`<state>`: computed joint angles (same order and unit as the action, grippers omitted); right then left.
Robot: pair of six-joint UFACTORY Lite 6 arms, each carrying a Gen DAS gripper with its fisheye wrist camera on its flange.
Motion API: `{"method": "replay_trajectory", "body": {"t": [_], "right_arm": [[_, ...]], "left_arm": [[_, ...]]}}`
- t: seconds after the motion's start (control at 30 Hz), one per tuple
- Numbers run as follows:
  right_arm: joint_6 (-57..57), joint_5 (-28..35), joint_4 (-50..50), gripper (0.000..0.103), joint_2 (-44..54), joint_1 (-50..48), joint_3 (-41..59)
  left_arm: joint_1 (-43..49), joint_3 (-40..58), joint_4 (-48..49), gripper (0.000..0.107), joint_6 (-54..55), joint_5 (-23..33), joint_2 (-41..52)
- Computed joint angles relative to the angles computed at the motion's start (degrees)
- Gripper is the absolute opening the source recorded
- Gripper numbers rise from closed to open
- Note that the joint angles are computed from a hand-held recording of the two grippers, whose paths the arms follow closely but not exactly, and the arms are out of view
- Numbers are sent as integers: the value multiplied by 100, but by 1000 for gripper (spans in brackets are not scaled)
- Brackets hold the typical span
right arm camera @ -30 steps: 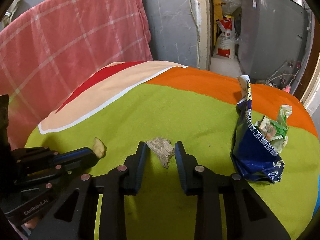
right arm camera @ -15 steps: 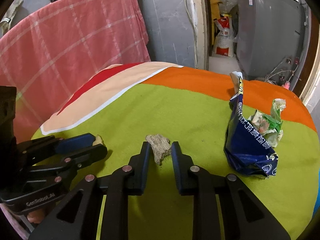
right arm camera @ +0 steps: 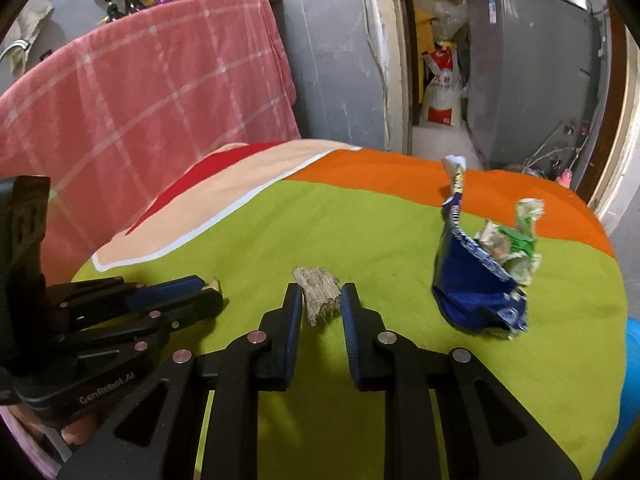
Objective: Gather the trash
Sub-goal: 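Grasp beige nut shell with left tool while right tool grasps grey wood chip, then carry both items over the blue basin and open both tools to drop them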
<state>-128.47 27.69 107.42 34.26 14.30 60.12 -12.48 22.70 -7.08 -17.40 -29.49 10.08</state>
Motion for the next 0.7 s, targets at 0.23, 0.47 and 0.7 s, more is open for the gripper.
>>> {"method": "replay_trajectory", "body": {"t": [0.23,0.47,0.7], "right_arm": [[-1491,824,1131,18,-1086,-636,-1432],[-2685,2000,1634,18,-2629,-1734,-3036],[-2465,2917,821,18,-3928,-3375,-3671]], "left_arm": [[-1054,-615,-1651,15,733,-635,-1001],[-2642,-717,-3909,15,2146,-1472,-1793],[-4005,91,-5223,15,3118,-2302,-1595]]}}
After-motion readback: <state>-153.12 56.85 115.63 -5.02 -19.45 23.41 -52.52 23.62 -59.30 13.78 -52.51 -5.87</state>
